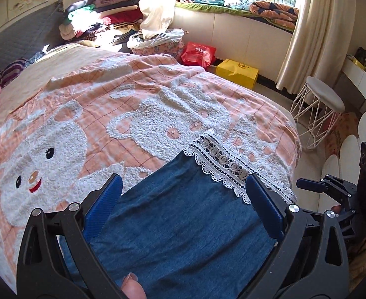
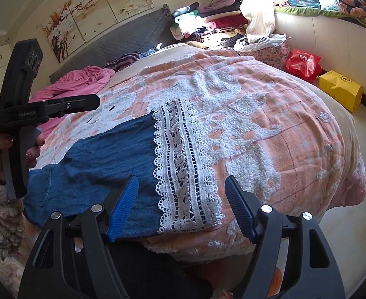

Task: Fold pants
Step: 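Grasp the white lace hem end with the left tool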

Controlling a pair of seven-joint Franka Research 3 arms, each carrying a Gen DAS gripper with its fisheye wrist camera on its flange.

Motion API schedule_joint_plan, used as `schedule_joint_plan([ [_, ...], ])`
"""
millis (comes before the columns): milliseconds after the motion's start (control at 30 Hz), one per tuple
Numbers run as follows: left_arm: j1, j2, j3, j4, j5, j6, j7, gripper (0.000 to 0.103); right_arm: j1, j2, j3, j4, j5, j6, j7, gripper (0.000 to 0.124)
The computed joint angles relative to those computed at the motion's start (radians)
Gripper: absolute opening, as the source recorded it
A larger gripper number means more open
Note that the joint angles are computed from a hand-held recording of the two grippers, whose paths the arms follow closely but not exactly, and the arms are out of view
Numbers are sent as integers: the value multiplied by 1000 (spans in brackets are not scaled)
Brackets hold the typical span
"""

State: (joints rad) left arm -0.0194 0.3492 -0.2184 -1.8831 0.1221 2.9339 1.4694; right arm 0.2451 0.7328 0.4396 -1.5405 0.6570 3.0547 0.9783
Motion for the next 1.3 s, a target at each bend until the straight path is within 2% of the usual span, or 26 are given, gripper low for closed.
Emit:
schedule_joint_plan([
  [67,16,22,-22,34,-19,-32,32,93,2,8,-4,10,-2,-17,7,71],
  [233,-5,90,-13,131,-1,-103,71,93,36,27,-53,42,-19,-63,51,71],
  [300,-9,124,-13,174,0,-130,86,93,27,37,-42,50,-12,-66,45,71],
  [467,5,236,-45,326,-50,-256,168,93,52,61,-80,89,-22,-103,90,71],
  [567,5,286,-51,392,-81,-289,197,93,40,73,-60,100,-18,-109,72,71],
  [633,-2,314,-47,429,-84,-301,215,88,31,84,-46,113,-8,-122,60,71],
  [800,-16,388,-36,534,-92,-363,245,75,70,101,-97,148,-27,-145,106,66],
  [833,-14,405,-38,556,-99,-382,250,73,66,105,-91,150,-26,-143,100,62],
  [867,-6,417,-47,570,-115,-395,259,71,55,110,-74,154,-20,-143,86,56],
  [933,9,427,-65,575,-143,-398,286,67,43,112,-58,154,-7,-137,71,52],
  [967,16,425,-73,572,-155,-398,301,64,16,117,-22,152,18,-124,39,52],
  [1000,32,427,-93,576,-179,-410,328,51,-21,124,30,149,53,-113,-6,52],
  [1033,52,428,-118,577,-212,-421,358,45,-38,126,51,148,86,-114,-40,52],
  [1067,61,426,-131,575,-236,-423,379,45,-29,126,37,152,80,-118,-26,52],
  [1167,37,437,-106,594,-238,-429,395,45,38,127,-53,179,47,-153,46,52],
  [1300,26,463,-100,629,-241,-449,427,49,68,140,-88,208,18,-170,85,54],
])
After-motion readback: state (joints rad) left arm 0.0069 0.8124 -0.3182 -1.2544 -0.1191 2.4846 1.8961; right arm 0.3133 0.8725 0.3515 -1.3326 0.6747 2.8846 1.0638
